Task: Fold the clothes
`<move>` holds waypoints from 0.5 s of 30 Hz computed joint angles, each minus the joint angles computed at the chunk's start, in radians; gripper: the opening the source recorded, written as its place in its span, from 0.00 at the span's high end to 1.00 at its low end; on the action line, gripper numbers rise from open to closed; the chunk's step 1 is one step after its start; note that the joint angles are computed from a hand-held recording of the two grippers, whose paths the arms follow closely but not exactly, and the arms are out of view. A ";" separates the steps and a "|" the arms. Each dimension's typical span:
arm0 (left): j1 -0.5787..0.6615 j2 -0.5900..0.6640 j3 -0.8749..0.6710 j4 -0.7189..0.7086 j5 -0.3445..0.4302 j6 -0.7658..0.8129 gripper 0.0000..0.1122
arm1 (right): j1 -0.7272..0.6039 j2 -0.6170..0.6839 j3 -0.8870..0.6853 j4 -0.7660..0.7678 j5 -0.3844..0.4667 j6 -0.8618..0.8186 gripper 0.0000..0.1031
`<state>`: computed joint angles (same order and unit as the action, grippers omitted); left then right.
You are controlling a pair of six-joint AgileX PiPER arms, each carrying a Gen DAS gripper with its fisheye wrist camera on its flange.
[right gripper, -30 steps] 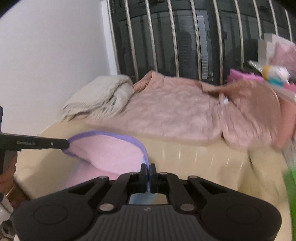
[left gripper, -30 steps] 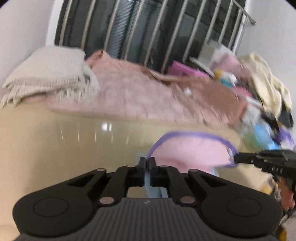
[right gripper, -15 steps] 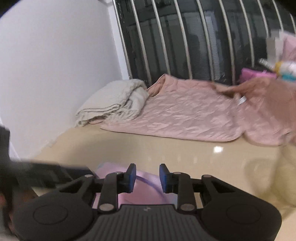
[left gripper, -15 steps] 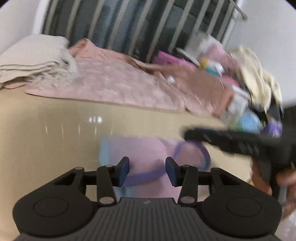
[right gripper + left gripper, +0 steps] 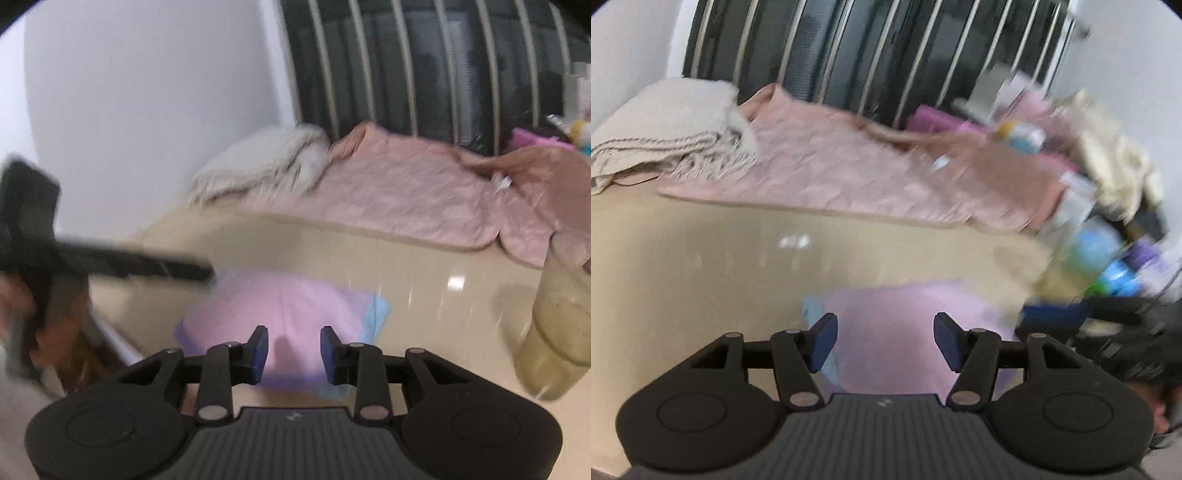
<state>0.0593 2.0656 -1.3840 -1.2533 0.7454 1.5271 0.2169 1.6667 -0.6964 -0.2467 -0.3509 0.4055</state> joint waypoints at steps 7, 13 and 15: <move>-0.007 -0.030 0.120 -0.105 -0.108 0.123 0.41 | 0.045 0.165 -0.069 0.402 -0.035 -0.276 0.49; -0.011 -0.097 0.186 -0.152 -0.216 0.107 0.30 | 0.066 0.112 0.003 0.493 -0.152 -0.292 0.49; -0.028 -0.093 0.183 -0.128 -0.256 0.077 0.30 | 0.073 0.122 -0.010 0.505 -0.154 -0.308 0.49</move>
<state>0.0315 1.9730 -1.2010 -1.3814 0.4892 1.6045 0.2903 1.7887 -0.7067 0.2584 -0.5049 0.0973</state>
